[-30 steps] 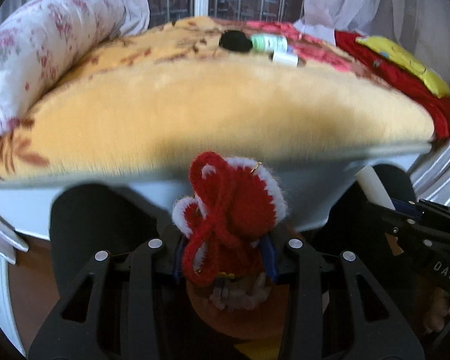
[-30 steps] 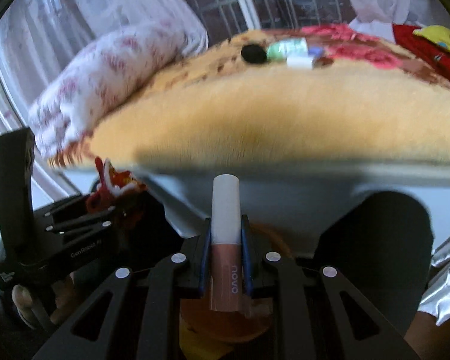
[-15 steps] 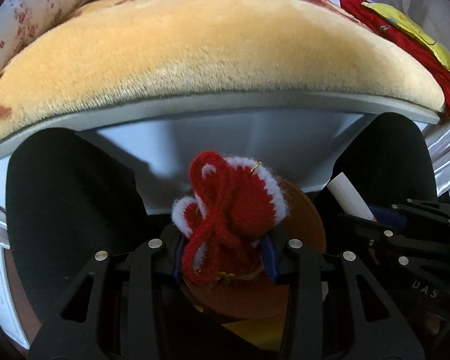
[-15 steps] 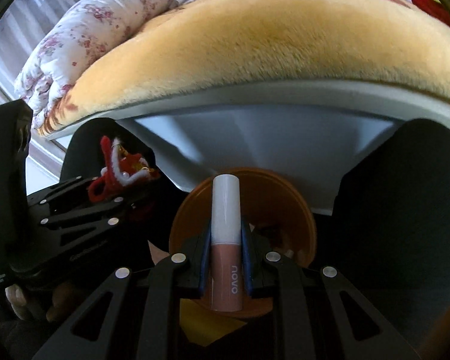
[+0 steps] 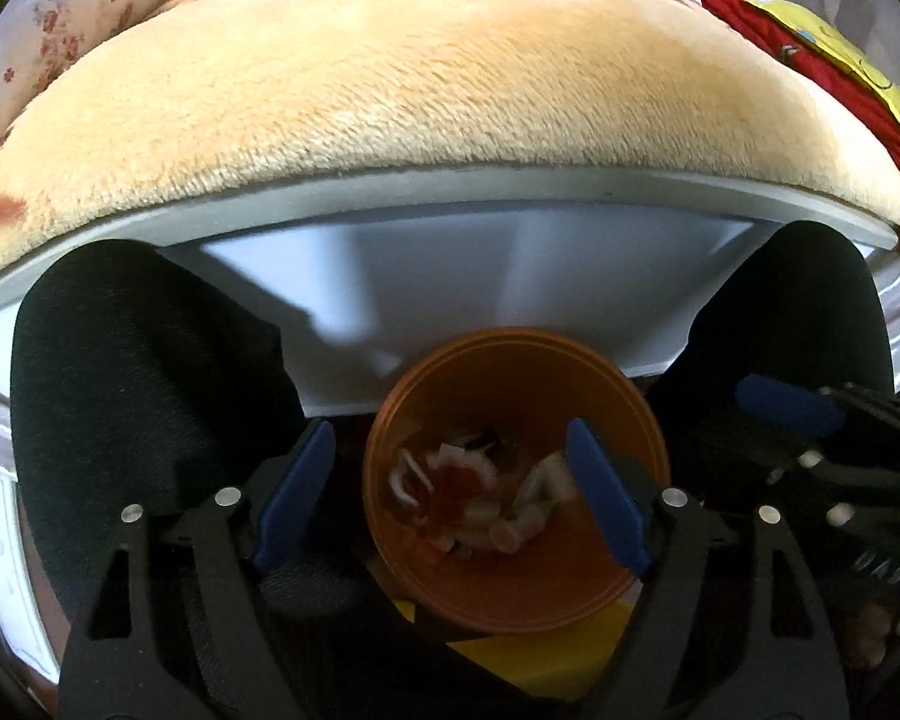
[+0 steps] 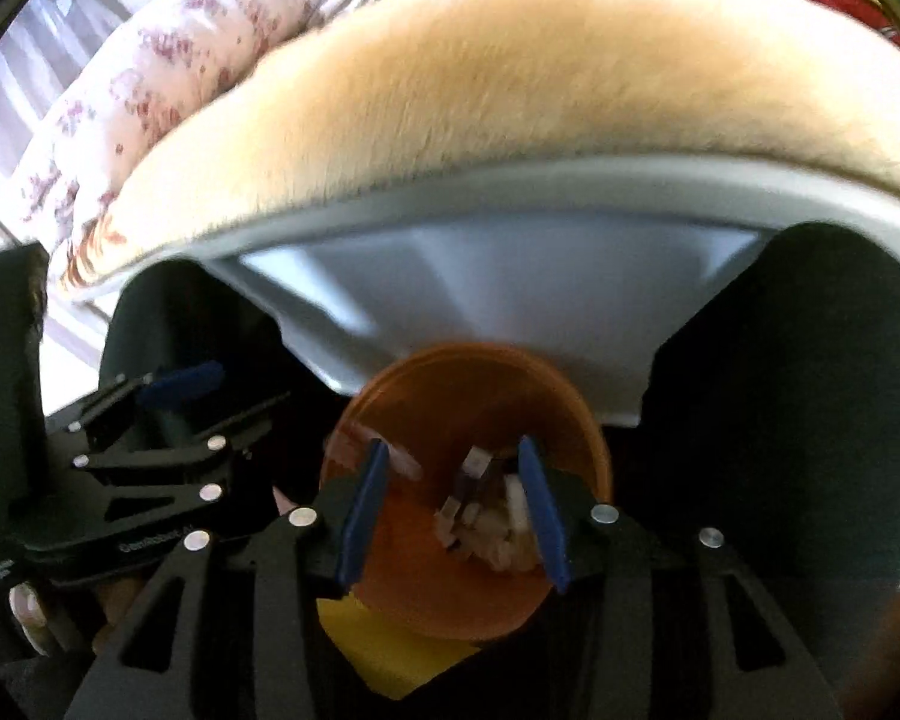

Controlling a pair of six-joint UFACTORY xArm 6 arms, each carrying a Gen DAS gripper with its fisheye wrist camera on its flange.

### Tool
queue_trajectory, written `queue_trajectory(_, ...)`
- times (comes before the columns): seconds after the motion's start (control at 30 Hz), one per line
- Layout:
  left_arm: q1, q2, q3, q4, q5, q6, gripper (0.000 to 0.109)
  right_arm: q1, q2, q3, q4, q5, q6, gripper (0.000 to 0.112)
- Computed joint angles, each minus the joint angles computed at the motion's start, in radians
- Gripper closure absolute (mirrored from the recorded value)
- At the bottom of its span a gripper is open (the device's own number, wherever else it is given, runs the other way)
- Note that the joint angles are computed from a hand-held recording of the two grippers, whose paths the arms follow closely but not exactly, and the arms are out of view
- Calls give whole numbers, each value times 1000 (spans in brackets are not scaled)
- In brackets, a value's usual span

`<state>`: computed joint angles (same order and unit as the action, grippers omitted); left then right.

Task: Collect trash
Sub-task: 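Lower both tools over the orange bin and open them to drop the items, then grasp the white charger plug with the right tool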

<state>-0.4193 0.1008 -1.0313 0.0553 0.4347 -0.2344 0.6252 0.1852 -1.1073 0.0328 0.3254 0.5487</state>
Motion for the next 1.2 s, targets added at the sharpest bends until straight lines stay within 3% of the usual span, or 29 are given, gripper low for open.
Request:
queue_trajectory(0.3,1,-40,21,66,-39,-60,31,-43,-103,85,-300,-89,271,60)
queue_trajectory(0.43,-2,-60,14,108,-56,-64,31,-57,-127,75,-265,-92,211,60)
queue_trajectory(0.57,1,-58,-55,214,-46,-98,31,-92,-134,24,-234,-85,125,49)
queue_trajectory(0.63,3,-27,-134,233,-14,-93,27,-121,-121,-27,-261,-71,105,43)
queue_trajectory(0.73,8,27,-241,83,13,9,26,-161,-88,-101,-222,-53,43,38)
queue_trajectory(0.83,23,115,-407,-66,72,108,25,-199,-48,-176,-147,-36,-26,27)
queue_trajectory(1.03,37,283,-699,-53,124,85,20,-273,71,-379,-186,30,-27,16)
queue_trajectory(1.2,37,517,-1042,57,191,42,19,-308,281,-693,-62,176,-212,15)
